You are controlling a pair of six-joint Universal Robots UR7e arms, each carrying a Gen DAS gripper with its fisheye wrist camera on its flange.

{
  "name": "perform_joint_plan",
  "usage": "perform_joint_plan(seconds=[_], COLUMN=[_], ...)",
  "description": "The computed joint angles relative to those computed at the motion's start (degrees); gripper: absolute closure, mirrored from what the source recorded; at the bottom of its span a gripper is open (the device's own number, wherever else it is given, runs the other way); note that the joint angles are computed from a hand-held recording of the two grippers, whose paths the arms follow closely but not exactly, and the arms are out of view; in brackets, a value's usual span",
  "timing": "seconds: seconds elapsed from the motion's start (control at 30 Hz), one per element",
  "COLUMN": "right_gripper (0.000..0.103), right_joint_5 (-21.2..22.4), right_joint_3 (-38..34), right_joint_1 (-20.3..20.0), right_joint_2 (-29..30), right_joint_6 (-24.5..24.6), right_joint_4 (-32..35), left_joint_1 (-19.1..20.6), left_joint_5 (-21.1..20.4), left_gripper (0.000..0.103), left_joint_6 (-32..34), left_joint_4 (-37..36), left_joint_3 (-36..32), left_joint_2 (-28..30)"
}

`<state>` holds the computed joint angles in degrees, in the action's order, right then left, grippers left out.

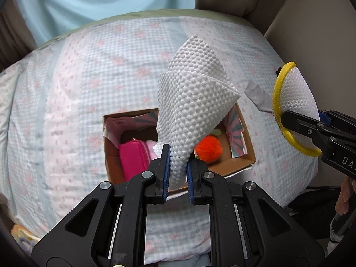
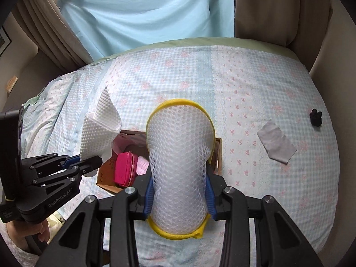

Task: Organize soft objects
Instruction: 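Carry the white cloth and yellow mesh pad over the cardboard box with both tools, then open both tools to drop the white cloth and mesh pad into the box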

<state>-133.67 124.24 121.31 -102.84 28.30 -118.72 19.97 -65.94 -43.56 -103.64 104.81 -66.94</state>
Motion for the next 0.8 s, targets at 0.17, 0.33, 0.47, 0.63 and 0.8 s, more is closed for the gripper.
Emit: perform_joint_plan(seconds=[0.17,0.33,0.47,0.63,0.8], right_gripper=[0.068,0.068,0.068,0.065,0.048], right_joint_5=[3.83,7.31,10.13,12.11,12.54], right_joint_3=[1.93,3.71,5.40,5.90,5.09], right_joint_1=[-2.85,-6.18,-9.67,-13.71,-16.21], right_joint_2=[3.70,5.63,6.18,6.70,7.28], right_joint_6=[4.12,7.21,7.14,7.29,7.87], right_joint_4=[-2.63,-3.95,-5.21,-6.81,-7.92], left_joint_1=[4.24,6.82,8.66,9.55,9.54], left_joint_5=[-2.69,-5.17,-6.42,-6.09,-3.74], left_gripper=[0.092,0.092,0.092,0.092,0.066], left_joint_6=[2.94,5.79,6.31,8.88,13.25], left_joint_4=[-0.01,-0.22,-0.22,0.08,1.07], left_joint_3=[2.51,4.59,5.68,4.75,2.25], left_joint_2=[-0.87,-0.02,1.52,3.96,6.80])
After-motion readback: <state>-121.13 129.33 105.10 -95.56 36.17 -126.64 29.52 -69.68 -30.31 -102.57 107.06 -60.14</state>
